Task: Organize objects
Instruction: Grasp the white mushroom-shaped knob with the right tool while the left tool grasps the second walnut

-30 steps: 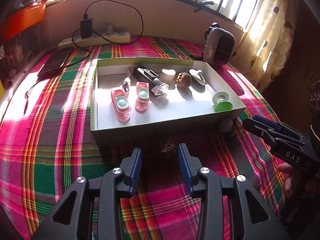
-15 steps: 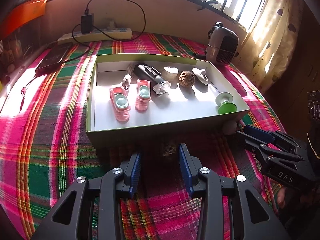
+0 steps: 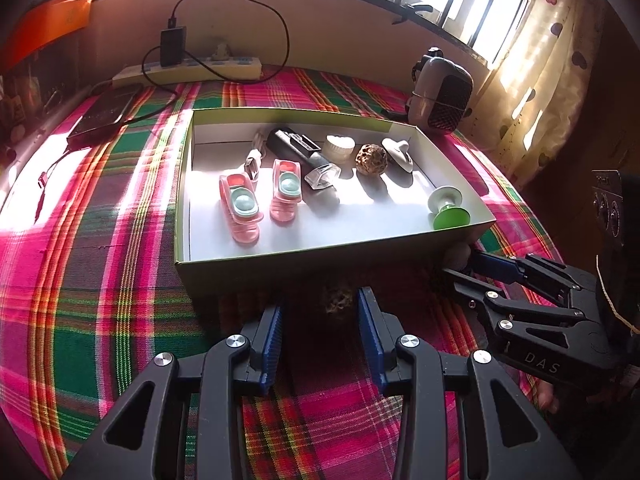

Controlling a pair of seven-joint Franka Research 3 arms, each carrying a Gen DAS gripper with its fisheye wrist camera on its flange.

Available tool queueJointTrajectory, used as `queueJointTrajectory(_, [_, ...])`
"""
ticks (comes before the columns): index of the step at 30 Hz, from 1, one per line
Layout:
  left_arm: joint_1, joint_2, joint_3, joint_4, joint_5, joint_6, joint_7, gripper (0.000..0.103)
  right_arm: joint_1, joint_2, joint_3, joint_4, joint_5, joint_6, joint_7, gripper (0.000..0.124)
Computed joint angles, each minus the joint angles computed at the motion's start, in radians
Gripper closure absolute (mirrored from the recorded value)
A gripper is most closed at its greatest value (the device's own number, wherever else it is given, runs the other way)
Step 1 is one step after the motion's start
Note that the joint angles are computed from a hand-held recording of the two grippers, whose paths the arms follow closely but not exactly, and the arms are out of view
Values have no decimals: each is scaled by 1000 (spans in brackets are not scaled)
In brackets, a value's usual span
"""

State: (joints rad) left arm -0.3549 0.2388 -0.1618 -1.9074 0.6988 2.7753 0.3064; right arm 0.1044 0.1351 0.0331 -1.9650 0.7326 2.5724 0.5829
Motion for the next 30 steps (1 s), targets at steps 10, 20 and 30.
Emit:
queueJointTrajectory(10, [2, -2, 4, -8, 2, 20, -6, 68, 19, -9, -1, -17, -29, 27, 1, 79])
queueJointTrajectory(20, [1, -2, 6, -8, 8, 20, -15, 69, 31, 3, 5, -22, -109, 100, 93, 78])
queueJointTrajectory(30, [-3, -4, 6, -2, 25, -10, -20, 75, 25, 2, 9, -23, -103, 98, 92, 79])
